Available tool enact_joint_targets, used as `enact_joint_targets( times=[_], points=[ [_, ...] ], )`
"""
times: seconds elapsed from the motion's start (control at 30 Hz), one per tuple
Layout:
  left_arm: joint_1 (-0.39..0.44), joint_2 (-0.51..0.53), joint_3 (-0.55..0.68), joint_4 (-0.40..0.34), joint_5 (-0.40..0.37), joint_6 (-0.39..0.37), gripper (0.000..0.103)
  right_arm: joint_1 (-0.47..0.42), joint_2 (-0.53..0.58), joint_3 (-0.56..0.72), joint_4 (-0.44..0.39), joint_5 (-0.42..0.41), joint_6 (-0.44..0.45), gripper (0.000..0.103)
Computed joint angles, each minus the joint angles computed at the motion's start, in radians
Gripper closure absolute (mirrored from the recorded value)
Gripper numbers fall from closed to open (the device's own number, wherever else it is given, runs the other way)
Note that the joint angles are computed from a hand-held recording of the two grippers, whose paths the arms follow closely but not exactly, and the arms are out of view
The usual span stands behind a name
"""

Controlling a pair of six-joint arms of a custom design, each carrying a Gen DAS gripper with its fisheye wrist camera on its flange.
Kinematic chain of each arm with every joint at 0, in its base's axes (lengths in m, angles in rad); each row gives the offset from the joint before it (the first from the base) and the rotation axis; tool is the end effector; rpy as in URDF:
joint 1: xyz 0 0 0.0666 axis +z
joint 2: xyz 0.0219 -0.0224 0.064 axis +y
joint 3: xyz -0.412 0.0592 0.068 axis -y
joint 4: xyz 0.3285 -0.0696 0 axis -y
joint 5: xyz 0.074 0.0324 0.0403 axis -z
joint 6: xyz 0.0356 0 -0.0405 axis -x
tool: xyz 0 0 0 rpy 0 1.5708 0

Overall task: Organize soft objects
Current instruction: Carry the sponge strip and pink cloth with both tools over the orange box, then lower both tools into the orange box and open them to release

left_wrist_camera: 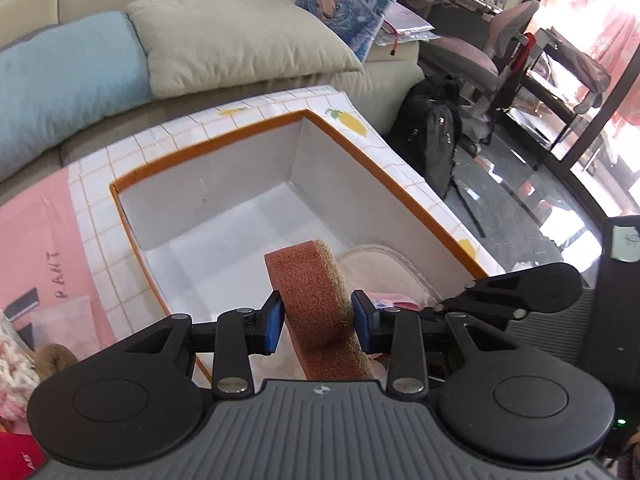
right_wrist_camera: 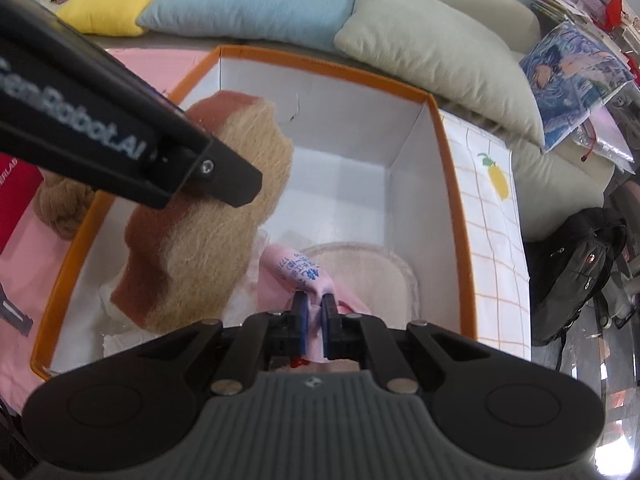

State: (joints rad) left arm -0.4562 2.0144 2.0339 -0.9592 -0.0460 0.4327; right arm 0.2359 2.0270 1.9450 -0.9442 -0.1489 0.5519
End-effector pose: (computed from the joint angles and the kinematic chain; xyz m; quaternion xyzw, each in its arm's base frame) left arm 0.5868 -0.2866 0.3914 0.0040 0.9504 -0.1137 0.2895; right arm 0.6292 0.1563 0.3501 -0.3871 0.8793 0.0285 0.2761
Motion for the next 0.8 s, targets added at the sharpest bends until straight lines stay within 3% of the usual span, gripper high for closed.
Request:
enact_joint_targets(
  times=[0.3, 0.47, 0.63, 0.8],
  points=[
    [0.008, -0.050, -0.063, 0.091, 0.028, 0.015, 0.063, -0.006, -0.029, -0.024, 0.012, -0.010, -0.005, 0.097],
    [0.003, -0.041, -0.023, 0.120, 0.026, -0.010, 0.063, -0.015, -0.050, -0.036, 0.032, -0.012, -0.018, 0.097],
    [-0.003, 0.015, 0.082, 0.063, -0.038, -0.066, 0.063, -0.026, -0.062, -0.034, 0.073, -0.023, -0.081, 0.097],
    [0.020, 0.067, 0.170, -0.006, -0.056, -0.048, 0.063, -0.028, -0.018, 0.060, 0.075, -0.030, -0.133, 0.097]
  ],
)
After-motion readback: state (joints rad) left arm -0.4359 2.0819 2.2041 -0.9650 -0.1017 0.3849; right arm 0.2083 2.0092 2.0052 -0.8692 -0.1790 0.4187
